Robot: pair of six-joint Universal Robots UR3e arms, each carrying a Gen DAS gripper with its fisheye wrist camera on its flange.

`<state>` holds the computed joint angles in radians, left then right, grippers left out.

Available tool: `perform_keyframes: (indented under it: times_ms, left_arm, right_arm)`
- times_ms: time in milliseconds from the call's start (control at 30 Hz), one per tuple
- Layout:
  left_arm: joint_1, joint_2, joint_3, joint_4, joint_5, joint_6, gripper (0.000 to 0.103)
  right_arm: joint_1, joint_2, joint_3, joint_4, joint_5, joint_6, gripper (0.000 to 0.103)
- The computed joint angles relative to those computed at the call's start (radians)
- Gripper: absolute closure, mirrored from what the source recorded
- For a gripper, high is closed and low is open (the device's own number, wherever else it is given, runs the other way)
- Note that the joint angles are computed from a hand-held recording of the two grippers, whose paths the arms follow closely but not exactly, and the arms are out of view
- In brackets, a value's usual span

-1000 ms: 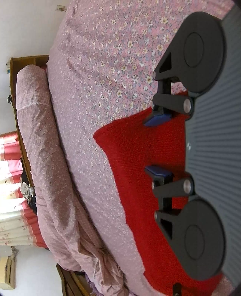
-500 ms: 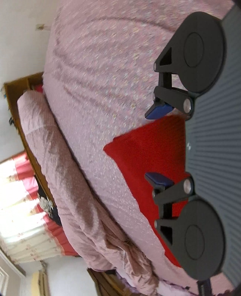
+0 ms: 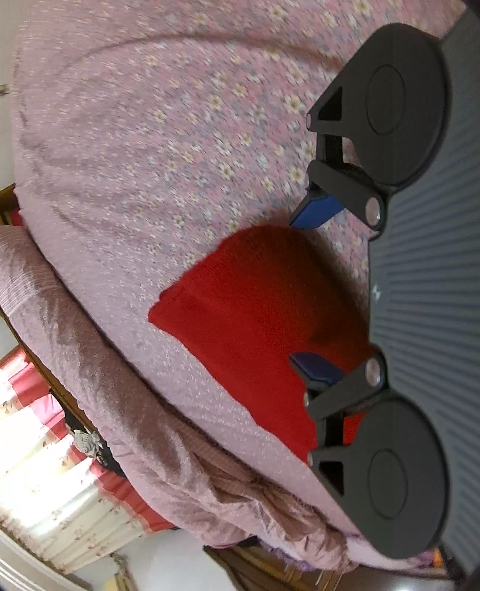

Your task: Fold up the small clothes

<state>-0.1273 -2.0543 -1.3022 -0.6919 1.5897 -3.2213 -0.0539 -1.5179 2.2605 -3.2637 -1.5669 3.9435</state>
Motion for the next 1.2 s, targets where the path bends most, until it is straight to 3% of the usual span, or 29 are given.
perform_keyframes:
  times_ms: [367,867,1167,1200]
  left_arm:
    - [0.016,-0.02,0.013,-0.009,-0.019,-0.006,0.008]
    - [0.013,-0.034,0.027,-0.02,-0.013,-0.012,0.007]
    - [0.008,-0.044,0.043,-0.029,-0.005,-0.017,0.007]
    - [0.007,-0.044,0.044,-0.031,-0.003,-0.018,0.007]
  right_arm:
    - [0.025,0.209,-0.043,-0.239,0.004,0.101,0.025]
    - [-0.039,0.232,0.036,-0.383,0.092,0.128,0.025]
    - [-0.097,0.258,0.106,-0.532,0.144,0.331,0.025]
    - [-0.098,0.264,0.111,-0.548,0.139,0.345,0.029]
